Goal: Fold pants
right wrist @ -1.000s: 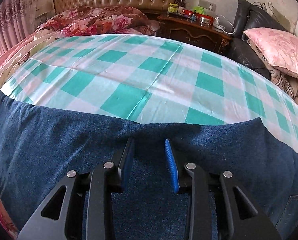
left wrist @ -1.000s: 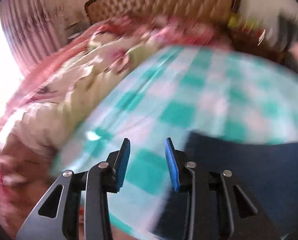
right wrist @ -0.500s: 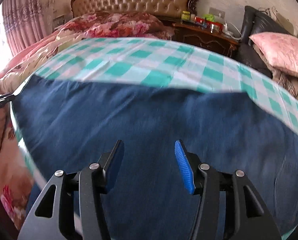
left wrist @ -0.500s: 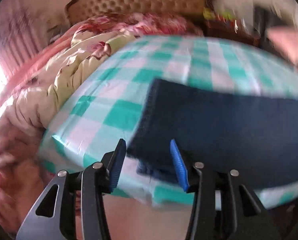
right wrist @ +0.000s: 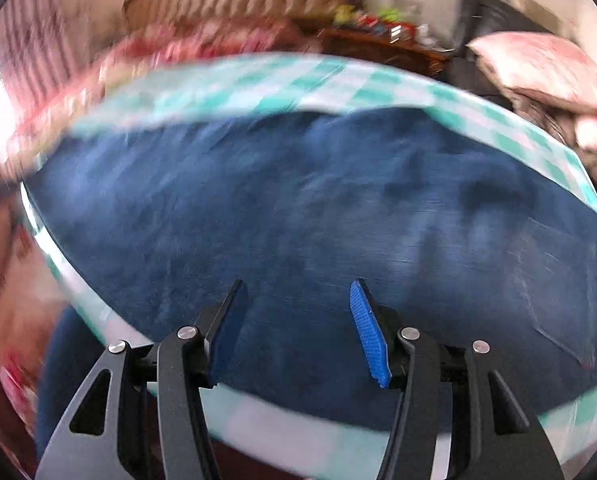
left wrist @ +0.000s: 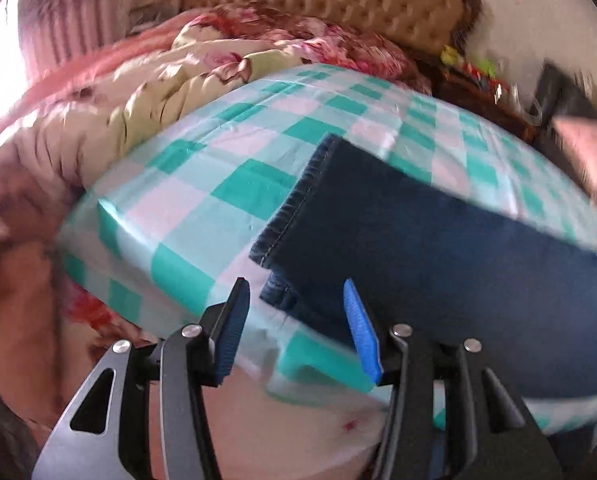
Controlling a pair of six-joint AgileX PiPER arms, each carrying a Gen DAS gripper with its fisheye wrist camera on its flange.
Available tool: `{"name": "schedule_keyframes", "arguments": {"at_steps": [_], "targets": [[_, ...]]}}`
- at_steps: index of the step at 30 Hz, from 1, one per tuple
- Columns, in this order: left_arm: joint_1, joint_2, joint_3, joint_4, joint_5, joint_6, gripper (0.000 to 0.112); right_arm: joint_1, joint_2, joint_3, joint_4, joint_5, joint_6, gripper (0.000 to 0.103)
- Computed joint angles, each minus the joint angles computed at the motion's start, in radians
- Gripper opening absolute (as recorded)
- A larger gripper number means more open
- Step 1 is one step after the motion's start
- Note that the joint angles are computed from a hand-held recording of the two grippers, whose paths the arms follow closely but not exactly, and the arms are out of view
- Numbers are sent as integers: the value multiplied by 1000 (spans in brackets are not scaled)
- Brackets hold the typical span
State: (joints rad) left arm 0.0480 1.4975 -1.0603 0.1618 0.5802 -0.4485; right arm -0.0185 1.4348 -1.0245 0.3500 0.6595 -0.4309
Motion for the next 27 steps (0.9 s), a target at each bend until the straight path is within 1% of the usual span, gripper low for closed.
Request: {"name": "schedule_keyframes", "arguments": {"at_steps": [2,3,4,5,6,7,8,9,10,11,13,15,16,18,21,24,26,27], "targets": [[27,13,-13,-61,-5,2,48,-148,-53,12,95,48,-79,54],[33,21,-20,-73,-3,0,39,-248,-70,6,120,72,-81,57],[32,31,-27,-65,-5,-22,27,-345,-74,-11,148,114,-86,57],[22,39,-36,-16,-2,-74,24,-445,-70,-35,137,116,-51,57],[14,43,-40,19,4,-108,16,-543,-52,-69,166,158,-56,57],[7,46,-44,49,9,-142,14,-643,-30,-102,186,182,-68,58],[6,47,-45,56,9,-155,13,-743,13,-149,184,188,-47,59],[3,49,-50,69,15,-171,12,-819,55,-196,204,224,-65,59],[-5,52,-58,86,25,-184,11,-883,111,-257,202,252,-48,59],[-9,56,-64,99,32,-191,10,-951,184,-336,232,303,-44,59],[-27,68,-86,138,58,-222,9,-1004,299,-468,257,403,-31,59],[-34,71,-98,144,68,-231,8,-1029,402,-579,325,518,-31,59],[-35,71,-100,145,70,-233,8,-1026,443,-617,342,545,-18,58],[-34,79,-113,140,80,-235,8,-996,485,-657,317,547,31,58],[-34,84,-125,134,95,-227,8,-973,531,-699,273,550,98,55],[-23,86,-130,109,101,-207,8,-953,526,-697,216,523,114,46],[-19,82,-127,99,100,-204,7,-945,511,-689,192,504,117,46],[-21,82,-126,102,100,-205,7,-931,497,-677,167,482,111,46]]}}
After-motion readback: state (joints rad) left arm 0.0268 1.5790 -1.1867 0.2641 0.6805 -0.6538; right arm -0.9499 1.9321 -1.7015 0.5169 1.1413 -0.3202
